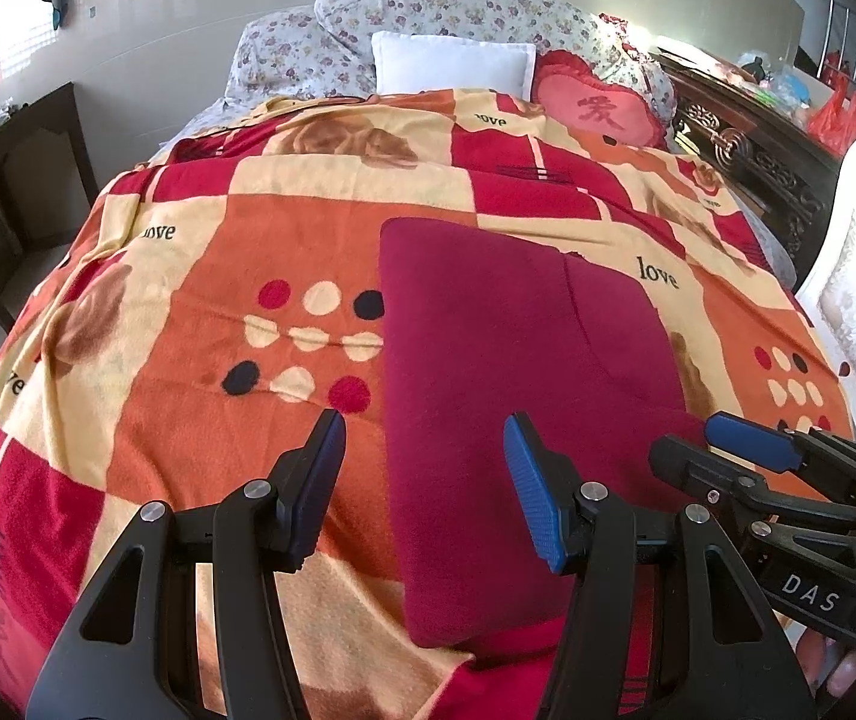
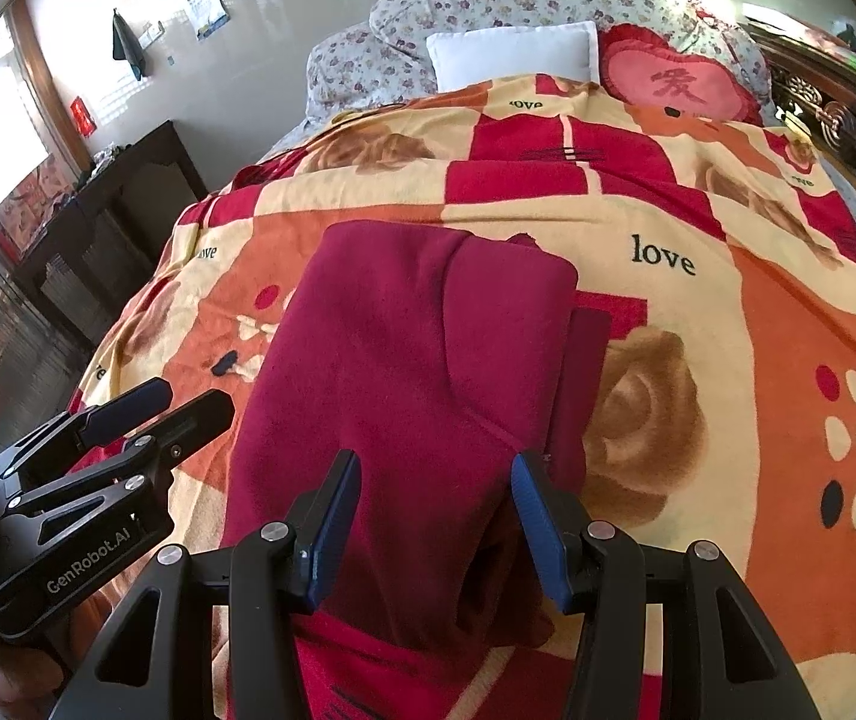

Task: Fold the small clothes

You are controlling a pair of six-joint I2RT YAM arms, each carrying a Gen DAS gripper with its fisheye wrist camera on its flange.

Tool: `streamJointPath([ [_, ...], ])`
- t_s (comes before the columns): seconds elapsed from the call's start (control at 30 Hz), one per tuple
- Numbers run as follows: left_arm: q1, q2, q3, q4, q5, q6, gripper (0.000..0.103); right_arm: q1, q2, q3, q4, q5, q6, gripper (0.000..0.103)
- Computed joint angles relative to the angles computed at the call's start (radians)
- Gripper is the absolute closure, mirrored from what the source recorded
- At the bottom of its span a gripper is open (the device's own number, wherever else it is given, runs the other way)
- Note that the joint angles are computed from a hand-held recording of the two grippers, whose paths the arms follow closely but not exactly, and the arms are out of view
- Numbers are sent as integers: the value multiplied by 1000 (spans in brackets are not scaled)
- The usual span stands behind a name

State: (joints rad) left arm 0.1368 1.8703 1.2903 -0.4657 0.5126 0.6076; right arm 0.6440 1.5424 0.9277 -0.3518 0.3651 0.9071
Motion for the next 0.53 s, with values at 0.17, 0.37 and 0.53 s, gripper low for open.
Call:
streamJointPath([
  [0.17, 7, 23, 11, 8, 10, 7, 48, -5, 7, 5, -1, -6, -1, 53],
  [0.37, 13, 36, 16, 24, 20, 5, 48, -4, 7, 6, -1, -6, 2, 53],
  [0.53, 25, 76, 76, -10, 20, -9, 48, -11, -12, -18, 30, -13, -2, 53],
])
